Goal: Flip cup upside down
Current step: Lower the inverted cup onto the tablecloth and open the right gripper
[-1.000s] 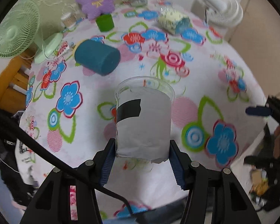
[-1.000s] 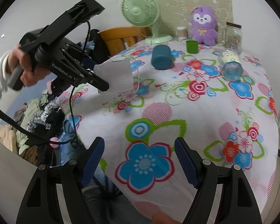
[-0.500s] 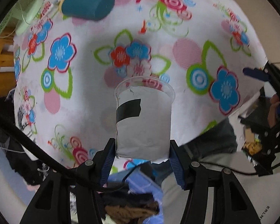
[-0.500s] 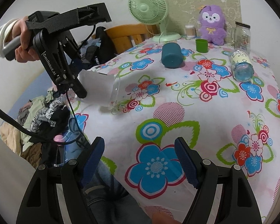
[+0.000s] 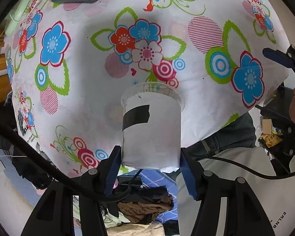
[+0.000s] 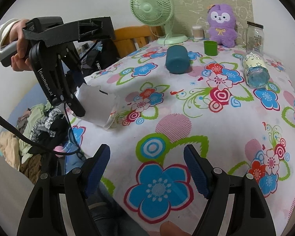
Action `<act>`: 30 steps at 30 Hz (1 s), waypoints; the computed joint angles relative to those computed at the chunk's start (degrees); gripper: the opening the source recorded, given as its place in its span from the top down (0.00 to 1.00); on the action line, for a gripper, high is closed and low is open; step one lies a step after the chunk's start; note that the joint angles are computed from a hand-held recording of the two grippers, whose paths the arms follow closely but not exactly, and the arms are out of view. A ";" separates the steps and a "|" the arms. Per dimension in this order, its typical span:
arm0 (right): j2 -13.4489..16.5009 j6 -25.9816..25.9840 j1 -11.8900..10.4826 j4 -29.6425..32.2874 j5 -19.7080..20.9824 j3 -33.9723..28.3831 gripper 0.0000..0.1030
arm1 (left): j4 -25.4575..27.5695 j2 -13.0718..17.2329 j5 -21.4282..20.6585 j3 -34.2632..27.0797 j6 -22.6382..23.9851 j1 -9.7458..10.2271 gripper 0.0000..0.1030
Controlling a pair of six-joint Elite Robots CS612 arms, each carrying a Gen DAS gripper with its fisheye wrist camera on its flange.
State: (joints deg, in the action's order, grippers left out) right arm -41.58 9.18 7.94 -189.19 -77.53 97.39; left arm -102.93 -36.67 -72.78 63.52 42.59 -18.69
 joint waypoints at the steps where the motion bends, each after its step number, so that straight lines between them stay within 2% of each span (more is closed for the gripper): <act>1: 0.10 -0.12 0.05 0.21 -0.46 -0.25 0.23 | -0.13 0.19 -0.07 -0.25 0.11 0.04 0.40; 5: 0.28 -0.48 0.24 1.18 -1.45 -0.99 0.23 | -0.64 0.48 -0.98 -0.79 0.04 0.05 0.40; 11: 0.39 -0.97 0.39 2.21 -2.28 -1.62 0.23 | -1.05 1.29 -2.06 -2.27 -1.07 0.22 0.34; 16: 0.44 -0.95 0.41 2.42 -2.48 -1.75 0.23 | -0.83 1.57 -2.94 -2.89 -1.45 0.53 0.24; 18: 0.45 -0.89 0.49 2.56 -2.79 -1.90 0.23 | -0.64 1.54 -3.57 -3.05 -1.53 0.70 0.15; 21: 0.39 -0.91 0.62 2.74 -3.21 -1.96 0.23 | -0.82 1.51 -4.46 -3.51 -1.32 0.94 0.09; 26: 0.07 -0.62 0.98 2.92 -4.63 -2.04 0.23 | -1.55 0.77 -8.13 -3.19 -1.91 1.65 0.05; 30: -0.33 0.34 1.32 2.30 -6.05 -1.96 0.23 | -5.11 -0.46 -12.42 -1.41 -1.73 2.25 0.05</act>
State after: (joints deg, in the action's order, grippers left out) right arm -41.91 9.53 9.26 -186.89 -83.58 95.43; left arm -108.04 -37.12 -85.20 62.11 40.86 -16.44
